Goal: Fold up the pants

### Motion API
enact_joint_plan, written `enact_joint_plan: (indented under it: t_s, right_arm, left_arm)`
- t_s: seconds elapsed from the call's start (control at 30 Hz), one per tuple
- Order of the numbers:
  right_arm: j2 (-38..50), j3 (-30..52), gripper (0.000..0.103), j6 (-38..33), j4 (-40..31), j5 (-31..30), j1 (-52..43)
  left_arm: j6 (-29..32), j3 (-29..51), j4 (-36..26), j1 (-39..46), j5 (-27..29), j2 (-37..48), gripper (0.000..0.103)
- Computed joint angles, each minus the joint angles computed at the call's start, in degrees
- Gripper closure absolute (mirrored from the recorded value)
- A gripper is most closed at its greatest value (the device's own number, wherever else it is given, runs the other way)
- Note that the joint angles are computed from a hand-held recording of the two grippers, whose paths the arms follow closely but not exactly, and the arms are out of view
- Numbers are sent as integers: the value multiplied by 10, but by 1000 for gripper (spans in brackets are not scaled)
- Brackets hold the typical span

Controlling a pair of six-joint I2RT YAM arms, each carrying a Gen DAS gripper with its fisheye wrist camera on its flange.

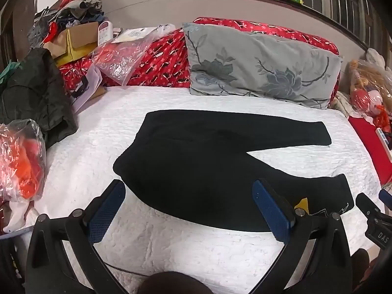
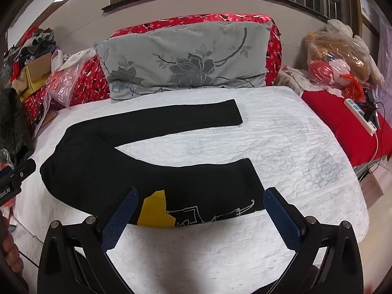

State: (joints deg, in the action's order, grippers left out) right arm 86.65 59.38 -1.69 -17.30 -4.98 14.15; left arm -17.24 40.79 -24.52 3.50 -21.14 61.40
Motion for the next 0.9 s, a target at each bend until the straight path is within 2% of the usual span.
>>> enact_joint_plan:
  t_s: [0.9]
  right_arm:
    - [15,18,0,-16,11,7,-12]
  left_arm:
    - [1,-10,17,4,-6,21,0]
